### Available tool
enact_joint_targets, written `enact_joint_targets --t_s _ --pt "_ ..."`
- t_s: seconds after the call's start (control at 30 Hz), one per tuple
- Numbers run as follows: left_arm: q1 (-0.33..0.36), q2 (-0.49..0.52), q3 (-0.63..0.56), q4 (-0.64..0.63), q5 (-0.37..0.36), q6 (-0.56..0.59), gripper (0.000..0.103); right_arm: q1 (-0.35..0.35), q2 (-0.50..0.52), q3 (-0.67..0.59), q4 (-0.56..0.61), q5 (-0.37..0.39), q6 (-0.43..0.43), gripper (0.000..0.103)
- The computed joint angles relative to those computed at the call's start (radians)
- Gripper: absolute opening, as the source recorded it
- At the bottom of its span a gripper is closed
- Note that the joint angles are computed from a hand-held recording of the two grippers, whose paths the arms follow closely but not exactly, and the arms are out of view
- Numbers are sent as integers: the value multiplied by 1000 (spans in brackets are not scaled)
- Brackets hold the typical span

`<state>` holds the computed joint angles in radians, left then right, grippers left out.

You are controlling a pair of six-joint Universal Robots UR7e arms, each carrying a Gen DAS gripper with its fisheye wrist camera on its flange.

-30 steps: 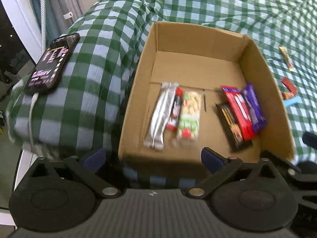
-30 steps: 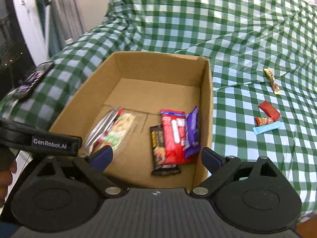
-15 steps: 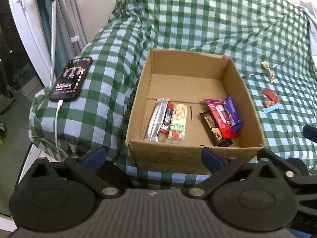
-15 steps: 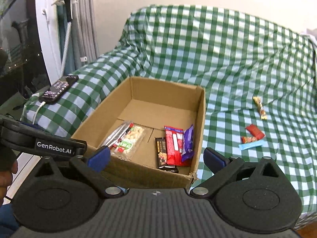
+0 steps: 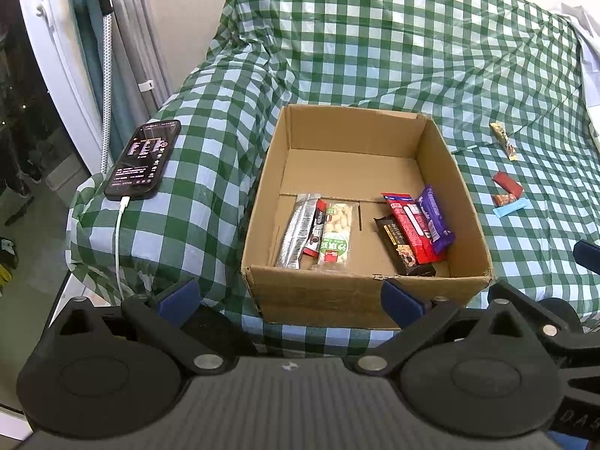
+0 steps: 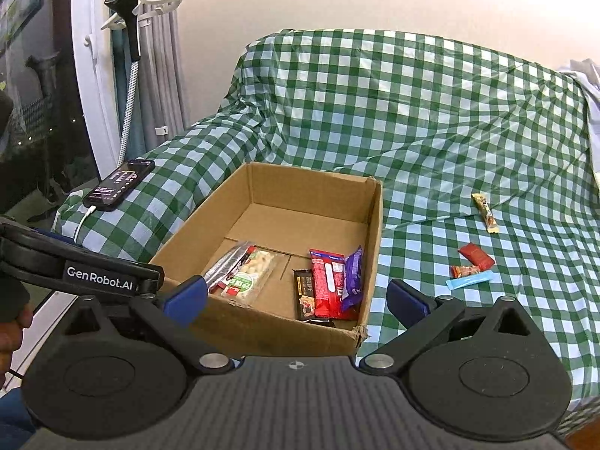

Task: Organize snacks
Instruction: 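Lift both tools back above the box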

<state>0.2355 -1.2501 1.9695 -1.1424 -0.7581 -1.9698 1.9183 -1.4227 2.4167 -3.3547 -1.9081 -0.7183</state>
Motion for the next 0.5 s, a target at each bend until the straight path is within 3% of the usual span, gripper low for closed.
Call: enact_joint_targets --t_s 0.5 --pt "93 44 -31 -62 -7 97 103 -74 17 -38 69 31 76 101"
